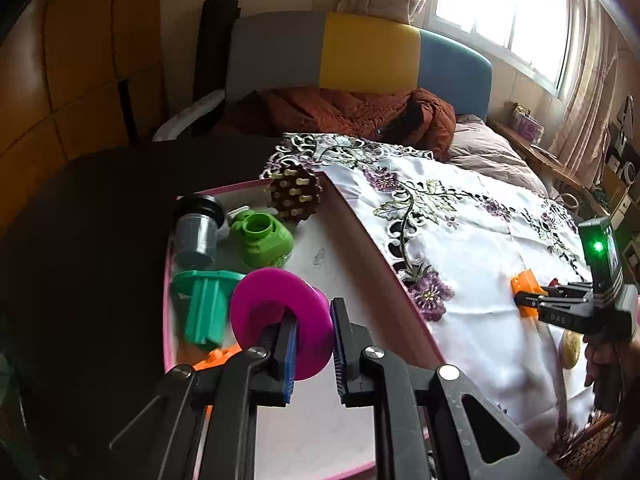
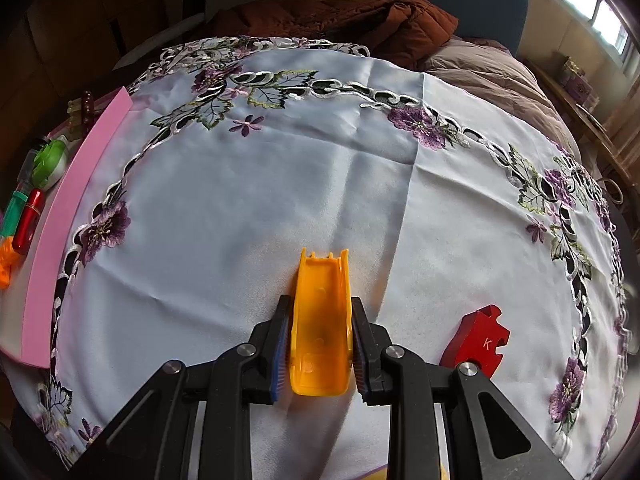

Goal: Organize rigid objects
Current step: 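Carry the magenta cup toward the tray with the left tool while the right tool holds the orange track, then lower the magenta cup into the tray and open the left tool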

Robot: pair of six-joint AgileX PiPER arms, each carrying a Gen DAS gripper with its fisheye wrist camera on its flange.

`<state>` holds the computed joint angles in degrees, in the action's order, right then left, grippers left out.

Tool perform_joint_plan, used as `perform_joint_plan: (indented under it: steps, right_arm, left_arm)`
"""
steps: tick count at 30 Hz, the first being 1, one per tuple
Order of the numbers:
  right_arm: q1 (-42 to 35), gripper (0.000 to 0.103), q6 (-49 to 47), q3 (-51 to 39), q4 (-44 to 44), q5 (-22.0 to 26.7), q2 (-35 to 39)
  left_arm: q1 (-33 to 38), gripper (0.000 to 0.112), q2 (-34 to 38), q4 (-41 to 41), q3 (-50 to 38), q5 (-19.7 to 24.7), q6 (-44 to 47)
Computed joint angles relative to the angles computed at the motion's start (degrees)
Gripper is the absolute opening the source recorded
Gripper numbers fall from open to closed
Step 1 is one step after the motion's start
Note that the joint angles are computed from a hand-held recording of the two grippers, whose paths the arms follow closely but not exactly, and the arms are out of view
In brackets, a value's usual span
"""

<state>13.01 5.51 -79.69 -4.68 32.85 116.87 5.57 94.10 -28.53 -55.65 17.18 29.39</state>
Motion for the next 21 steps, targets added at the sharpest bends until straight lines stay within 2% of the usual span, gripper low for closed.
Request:
perform_joint_plan:
  steps: [3, 9, 13, 16, 21]
  right_arm:
    - [0.1, 0.027, -0.1, -0.1, -0.3, 0.1, 0.1]
    - [0.3, 0.027, 0.1, -0.2, -0.9, 0.2, 0.1]
    - [0.2, 0.027, 0.0, -0.2, -1.0, 0.3, 0.1]
    - [0.2, 0.027, -0.2, -0.3, -1.0, 0.3, 0.1]
    - [0.3, 0.027, -0.5, -0.4, -1.3, 0.2, 0.2]
  left_arm:
    - [-0.5, 0.014, 1.8, -0.1, -2.1, 0.6, -0.5]
    - [-1.6, 0.014, 6.4, 6.3, -7.4, 1.7, -7.2]
    - [0.3, 0.014, 10.4, 0.8, -12.6, 6.2, -4.6]
    - [2.8, 0.014, 13.0, -8.4, -16.0, 10.4, 1.6]
    - [4.1, 0.014, 15.9, -12.5, -19.4, 12.7, 4.0]
